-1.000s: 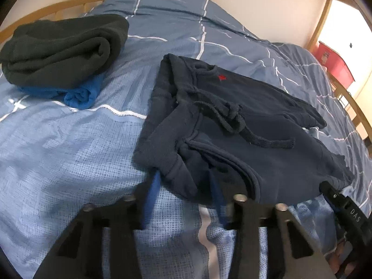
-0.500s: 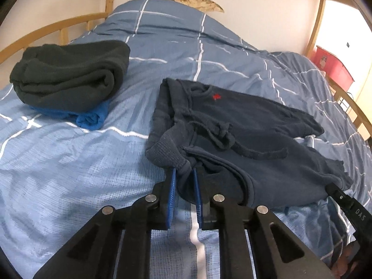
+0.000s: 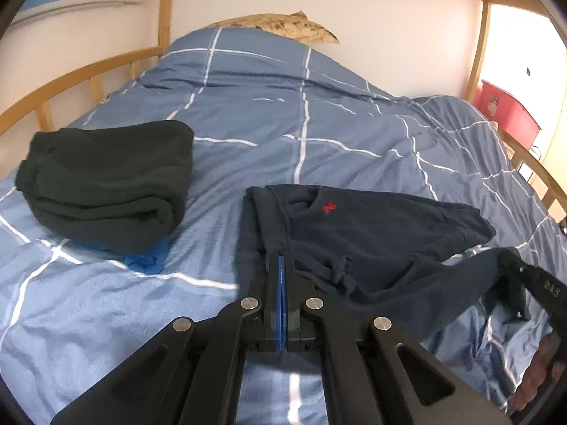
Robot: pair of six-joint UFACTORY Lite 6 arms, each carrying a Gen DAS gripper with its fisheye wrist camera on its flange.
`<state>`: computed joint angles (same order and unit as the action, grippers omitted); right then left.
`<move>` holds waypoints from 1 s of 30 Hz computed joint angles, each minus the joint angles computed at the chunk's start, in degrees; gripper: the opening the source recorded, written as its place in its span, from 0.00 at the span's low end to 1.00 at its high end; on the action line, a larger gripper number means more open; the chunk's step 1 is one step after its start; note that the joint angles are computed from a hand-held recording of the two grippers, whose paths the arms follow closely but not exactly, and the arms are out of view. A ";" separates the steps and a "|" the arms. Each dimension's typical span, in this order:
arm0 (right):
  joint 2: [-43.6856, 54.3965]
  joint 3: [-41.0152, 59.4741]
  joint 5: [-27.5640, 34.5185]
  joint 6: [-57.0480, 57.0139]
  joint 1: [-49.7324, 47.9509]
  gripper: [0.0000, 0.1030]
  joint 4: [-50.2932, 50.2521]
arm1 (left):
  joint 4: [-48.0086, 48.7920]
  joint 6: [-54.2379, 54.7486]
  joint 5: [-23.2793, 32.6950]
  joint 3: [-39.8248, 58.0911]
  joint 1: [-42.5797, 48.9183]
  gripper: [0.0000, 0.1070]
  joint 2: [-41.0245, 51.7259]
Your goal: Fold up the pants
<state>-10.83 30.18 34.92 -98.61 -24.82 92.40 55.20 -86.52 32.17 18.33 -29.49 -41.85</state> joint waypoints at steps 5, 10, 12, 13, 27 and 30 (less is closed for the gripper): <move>-0.88 -1.95 1.16 -1.64 -1.41 0.05 -0.62 | -5.04 0.47 6.29 -3.93 -8.48 0.03 -5.22; -2.55 -4.74 2.74 -2.18 -4.23 0.05 -2.07 | -6.18 -2.31 3.34 -8.00 -9.25 0.15 -5.33; -3.39 -5.70 2.61 -2.96 -4.53 0.05 -2.02 | -6.38 -2.45 0.51 -9.58 -7.76 0.19 -5.40; -3.93 -6.31 2.34 -3.45 -4.53 0.05 -1.84 | -5.99 -3.13 -0.23 -10.16 -7.35 0.24 -5.44; -3.72 -9.96 0.10 -10.01 -2.43 0.05 2.77 | -8.95 -1.41 -13.61 -14.08 3.71 0.30 -2.57; -2.39 -10.12 0.38 -10.76 -2.59 0.05 3.28 | -13.46 -0.47 -9.85 -16.88 1.15 0.31 -9.64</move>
